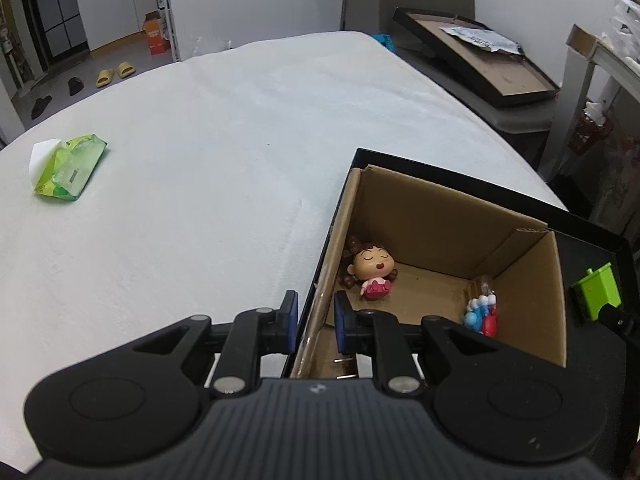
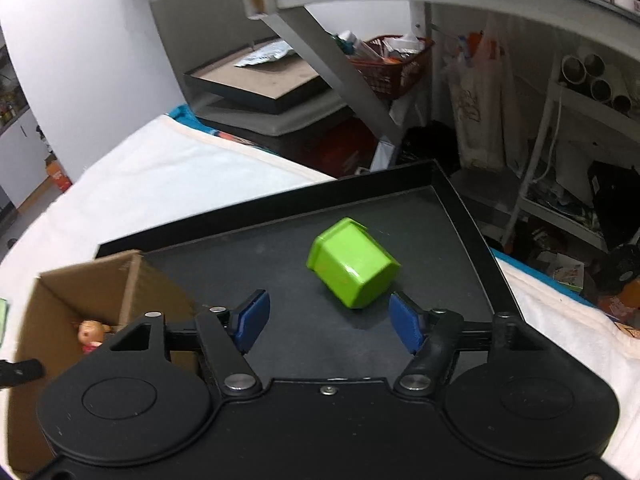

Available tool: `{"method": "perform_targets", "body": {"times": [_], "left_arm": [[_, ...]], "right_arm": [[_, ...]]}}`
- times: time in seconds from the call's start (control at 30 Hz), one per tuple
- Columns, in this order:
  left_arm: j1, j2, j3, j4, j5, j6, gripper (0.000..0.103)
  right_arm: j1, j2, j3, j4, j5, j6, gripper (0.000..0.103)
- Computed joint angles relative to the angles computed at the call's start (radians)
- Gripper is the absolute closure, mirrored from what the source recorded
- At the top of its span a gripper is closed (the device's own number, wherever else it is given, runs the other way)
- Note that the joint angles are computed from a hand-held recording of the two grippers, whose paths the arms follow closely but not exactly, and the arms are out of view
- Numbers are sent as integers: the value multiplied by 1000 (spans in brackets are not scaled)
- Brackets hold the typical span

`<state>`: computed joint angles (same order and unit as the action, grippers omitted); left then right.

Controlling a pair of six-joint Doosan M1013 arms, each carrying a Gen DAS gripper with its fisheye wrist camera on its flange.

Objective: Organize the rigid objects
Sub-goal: 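Reach the right tool to the green hexagonal cup and grasp it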

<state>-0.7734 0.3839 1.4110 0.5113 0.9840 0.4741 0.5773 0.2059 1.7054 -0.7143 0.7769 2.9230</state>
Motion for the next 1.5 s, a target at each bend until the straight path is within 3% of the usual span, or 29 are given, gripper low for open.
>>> {"method": "perform_targets", "body": {"times": [0.23, 0.37, 0.6, 0.9, 1.5], "left_arm": [[-10, 31, -35, 35, 70, -10, 76], [-24, 48, -52, 83, 98, -8, 67], [-48, 73, -75, 131, 125, 42, 60], [-63, 93, -91, 180, 163, 68, 55], [-60, 83, -83, 168, 142, 79, 54]], "right_arm": [[-2, 37, -6, -77, 18, -25, 25], [-6, 54, -14, -88, 10, -66, 25], [-22, 70, -18, -99, 0, -70, 25], [-34, 74, -5, -123, -22, -19, 39], [-27, 48, 4, -85, 4, -42, 48]]}}
